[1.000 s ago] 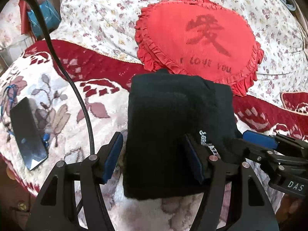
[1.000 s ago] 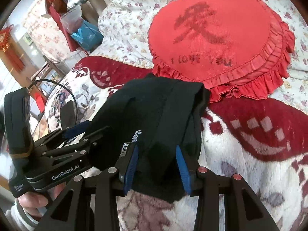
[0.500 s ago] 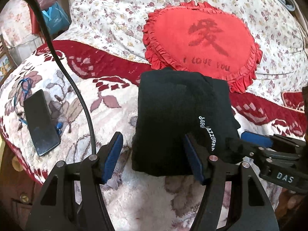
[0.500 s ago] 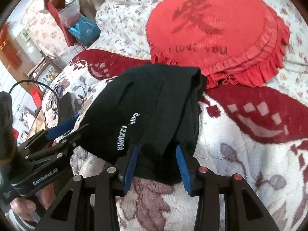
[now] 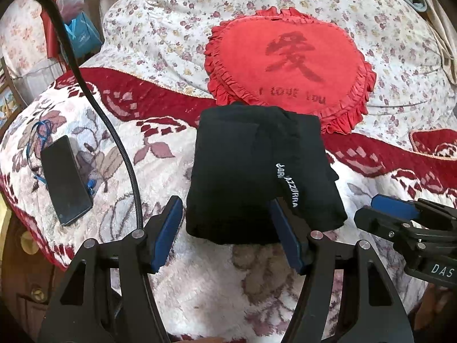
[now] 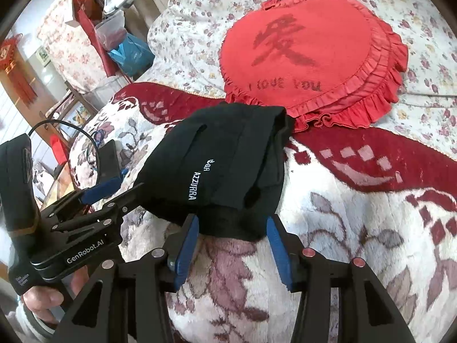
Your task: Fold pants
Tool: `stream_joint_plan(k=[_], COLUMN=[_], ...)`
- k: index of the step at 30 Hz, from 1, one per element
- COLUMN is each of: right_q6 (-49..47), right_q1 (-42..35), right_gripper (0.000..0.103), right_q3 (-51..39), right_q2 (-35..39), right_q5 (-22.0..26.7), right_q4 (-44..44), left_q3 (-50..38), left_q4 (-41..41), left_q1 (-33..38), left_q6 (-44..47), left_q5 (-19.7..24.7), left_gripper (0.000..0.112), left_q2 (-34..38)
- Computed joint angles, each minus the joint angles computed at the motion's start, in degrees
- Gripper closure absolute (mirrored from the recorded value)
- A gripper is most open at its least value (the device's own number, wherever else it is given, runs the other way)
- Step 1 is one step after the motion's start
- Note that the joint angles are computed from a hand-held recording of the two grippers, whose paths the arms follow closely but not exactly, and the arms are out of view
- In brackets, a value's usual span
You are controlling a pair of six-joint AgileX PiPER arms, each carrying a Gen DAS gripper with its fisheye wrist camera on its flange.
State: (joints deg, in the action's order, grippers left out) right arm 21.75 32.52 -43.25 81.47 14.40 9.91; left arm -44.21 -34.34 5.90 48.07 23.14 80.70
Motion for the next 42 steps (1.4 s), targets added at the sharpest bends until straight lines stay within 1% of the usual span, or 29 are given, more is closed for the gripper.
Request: stream_joint_plan(k=[4,7,11,18,22,28,30,35,38,42], right_q6=[4.88,6.81,6.03,1.72,-1.19,-2.31,-0.02,17.07,17.60,16.46], right_q1=[1.35,1.81,1.56,0.72,0.01,-0.16,0.10,2.35,2.51,2.63], right_gripper=[0.055,0.054,0.054,0.053,0.053,0.053,0.053,0.053,0.053,0.052], right_q3=[0.48,0.97,1.23,1.50,1.08,0.23,-0.20,-0.50,-1.06,-1.13], right_q2=[-0.76,-1.21,-1.21,-0.78,0.28,1.31,1.60,0.52,0.58,0.79], right_q5=[0.06,-0.04,0.08,-0.16,0.16,0.64,0.74,0.16,1.25,1.50], right_q4=[-4.63,-6.17,-4.76,-0.17,2.82,3.82,1.40,-14.97,-15.78,-14.75], left_q3=[1.03,1.54,1.76,1.90,1.35,0.31,0.26,0.45,0.11,-0.09], left_q4=[1.11,1.60,1.70,1.72,0.94,1.62,2.40,3.19,2.56,2.64], left_q1=[-0.56,-0.82,-0.88,-1.03,-0.67,-0.48,-0.60,-0.51,0.30,0.70], left_q6=[-1.08,-1.37,-1.55,-1.75,-0.69,-1.23,-2.04,-2.93,-2.46,-2.31], left_q5=[0.03,0.01,-0.02,0.46,0.62,0.45,0.23,-0.24,0.54,0.99], left_gripper=[0.048,0.048,0.048,0.048,0.048,0.048,0.048,0.048,0.048,0.048], left_q2=[-1.31,-1.88,-2.19,-2.12,-1.00,0.67,0.64,0.03,0.16,0.18])
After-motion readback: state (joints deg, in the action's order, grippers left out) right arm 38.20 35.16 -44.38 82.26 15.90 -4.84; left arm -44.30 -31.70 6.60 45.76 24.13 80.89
